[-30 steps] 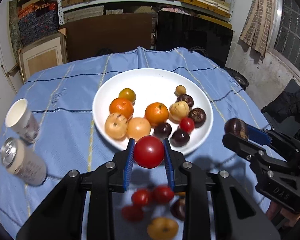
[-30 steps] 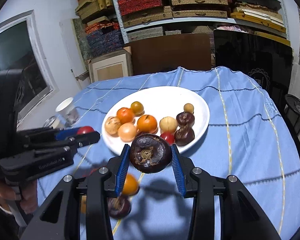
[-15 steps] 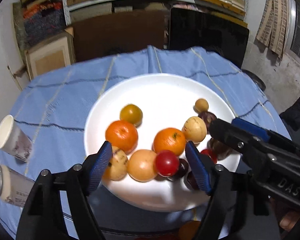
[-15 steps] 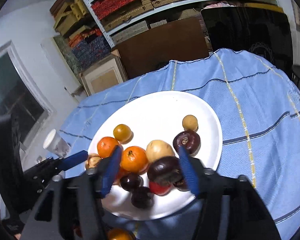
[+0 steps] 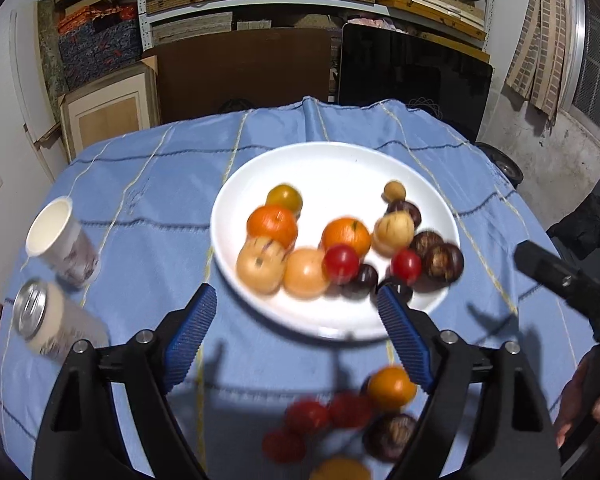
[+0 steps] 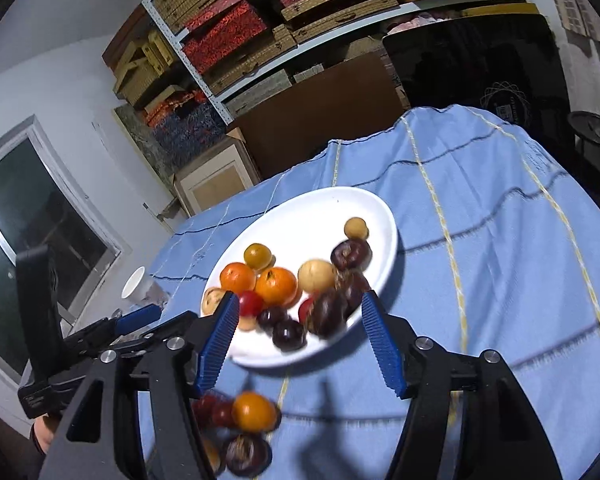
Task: Organize fruits
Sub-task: 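Move both open tools back toward the remaining fruit, then grasp the pale round fruit with the left tool while the right tool grasps a dark plum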
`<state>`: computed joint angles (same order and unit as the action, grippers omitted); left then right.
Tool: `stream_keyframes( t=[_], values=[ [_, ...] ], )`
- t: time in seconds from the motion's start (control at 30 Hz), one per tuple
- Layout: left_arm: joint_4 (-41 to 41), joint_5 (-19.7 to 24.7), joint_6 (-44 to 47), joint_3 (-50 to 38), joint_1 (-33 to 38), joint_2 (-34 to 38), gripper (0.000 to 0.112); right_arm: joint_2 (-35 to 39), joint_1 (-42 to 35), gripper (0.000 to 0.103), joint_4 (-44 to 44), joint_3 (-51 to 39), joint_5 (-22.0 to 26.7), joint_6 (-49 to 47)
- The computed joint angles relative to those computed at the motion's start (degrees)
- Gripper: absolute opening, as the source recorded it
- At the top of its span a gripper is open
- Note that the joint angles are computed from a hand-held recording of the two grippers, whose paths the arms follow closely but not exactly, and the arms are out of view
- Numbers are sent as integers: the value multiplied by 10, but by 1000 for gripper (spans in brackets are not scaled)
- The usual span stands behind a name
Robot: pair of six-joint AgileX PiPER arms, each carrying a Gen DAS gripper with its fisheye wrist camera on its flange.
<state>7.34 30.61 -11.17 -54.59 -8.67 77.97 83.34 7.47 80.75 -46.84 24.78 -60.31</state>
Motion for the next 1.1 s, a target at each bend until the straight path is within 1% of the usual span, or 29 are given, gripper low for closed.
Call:
stream_keyframes(
  t=[0.03, 0.1, 0.2, 0.3, 0.4, 0.47, 0.57, 0.6, 0.67, 0.73, 0.8, 0.9, 0.93, 1.0, 1.07, 1.1],
  values=[
    [-5, 2, 4, 12, 2, -12, 81, -15, -9, 66, 14, 20, 12, -11],
    [-27, 3, 29, 40, 13, -43, 81, -38, -14, 72, 27, 48, 21, -18],
    [-5, -1, 10, 90, 12, -94, 81, -81, -7, 73, 40, 95, 21, -31],
    [-18, 5, 27, 135, 19, -141, 82, -126, 41, 73, 11, 135, -27, -10],
    [-42, 7, 52, 168, 31, -174, 82, -159, 82, 73, -16, 170, -56, 14],
    [-58, 12, 70, 191, 39, -194, 82, -174, 99, 73, 2, 193, -66, 1],
    [-75, 19, 81, 220, 42, -217, 82, -185, 117, 73, 64, 222, -86, -57],
    [-82, 21, 84, 226, 43, -220, 82, -184, 119, 73, 90, 229, -92, -83],
    [-92, 22, 84, 239, 37, -226, 82, -176, 98, 73, 128, 236, -63, -124],
    [-51, 14, 27, 246, 4, -222, 82, -168, 77, 73, 157, 242, -33, -160],
    [-8, 7, -28, 251, -27, -214, 82, -159, 70, 73, 161, 242, -24, -171],
    [29, 0, -78, 252, -64, -190, 82, -152, 65, 73, 158, 242, -25, -172],
    [44, -4, -97, 254, -74, -182, 79, -154, 60, 73, 160, 243, -22, -175],
    [35, -14, -91, 255, -77, -168, 72, -157, 58, 73, 163, 245, -20, -179],
    [-12, -30, -41, 256, -65, -150, 63, -157, 62, 73, 160, 244, -26, -176],
    [-26, -37, -26, 256, -64, -142, 63, -158, 65, 73, 155, 243, -31, -171]
  ],
)
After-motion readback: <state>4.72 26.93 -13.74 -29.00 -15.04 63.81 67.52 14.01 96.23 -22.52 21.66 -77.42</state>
